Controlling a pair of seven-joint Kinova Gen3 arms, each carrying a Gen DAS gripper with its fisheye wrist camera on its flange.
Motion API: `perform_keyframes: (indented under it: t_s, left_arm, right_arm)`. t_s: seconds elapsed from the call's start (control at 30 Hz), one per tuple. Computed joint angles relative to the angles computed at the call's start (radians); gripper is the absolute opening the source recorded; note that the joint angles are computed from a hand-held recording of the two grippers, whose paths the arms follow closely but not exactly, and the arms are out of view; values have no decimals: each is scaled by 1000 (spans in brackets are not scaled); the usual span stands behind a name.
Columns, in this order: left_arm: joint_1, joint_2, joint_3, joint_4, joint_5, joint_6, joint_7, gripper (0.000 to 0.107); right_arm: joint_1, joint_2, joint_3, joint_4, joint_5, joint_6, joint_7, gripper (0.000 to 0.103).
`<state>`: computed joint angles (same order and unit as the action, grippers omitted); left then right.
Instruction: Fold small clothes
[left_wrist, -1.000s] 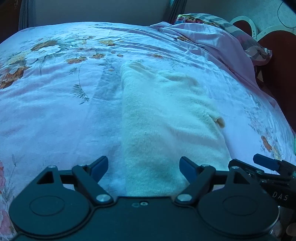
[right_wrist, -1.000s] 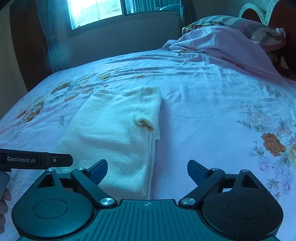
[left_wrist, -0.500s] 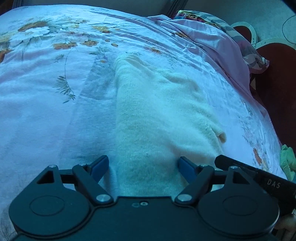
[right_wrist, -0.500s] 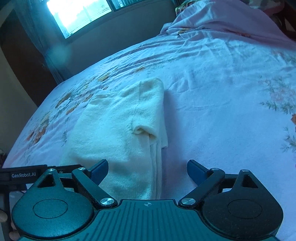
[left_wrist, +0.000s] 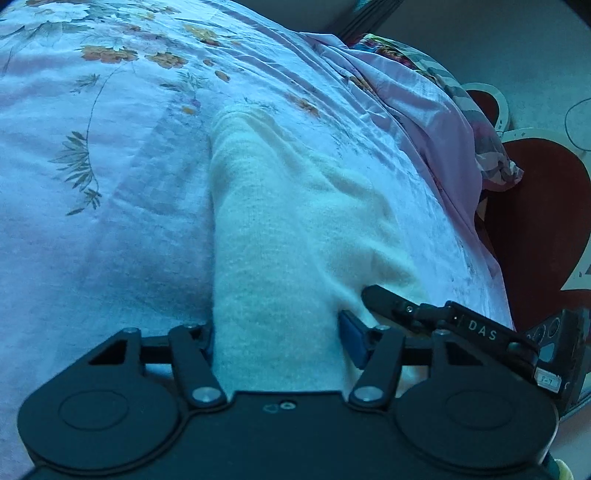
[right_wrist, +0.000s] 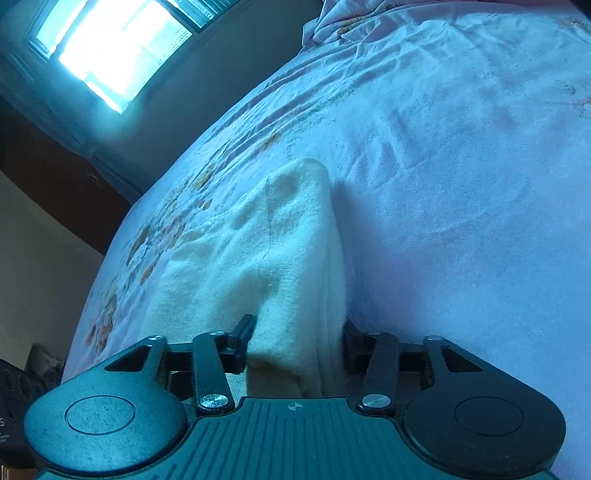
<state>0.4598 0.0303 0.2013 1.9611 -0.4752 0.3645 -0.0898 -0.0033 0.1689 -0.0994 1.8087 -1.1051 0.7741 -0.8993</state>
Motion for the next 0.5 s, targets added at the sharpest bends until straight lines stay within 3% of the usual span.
perform_keyframes:
  t_s: [0.13,0.23,0.33,0.5]
  left_arm:
    - [13,-8,9,-39,3,73,4,35]
    - [19,-43,36,-41,-63,113,47,32]
    - [12,-109,92,-33,-119,175,93,32]
    - [-16,-270,163,-19,-79,303,71,32]
  right_arm:
    - [-50,-32,13,-3,46,-24,-20,27]
    - [-15,-85,-12,29,-21,-9,61,26]
    - [-55,-165,8,56,-51,1,137,26]
    - [-136,-262,40,78,-82,31,142,26]
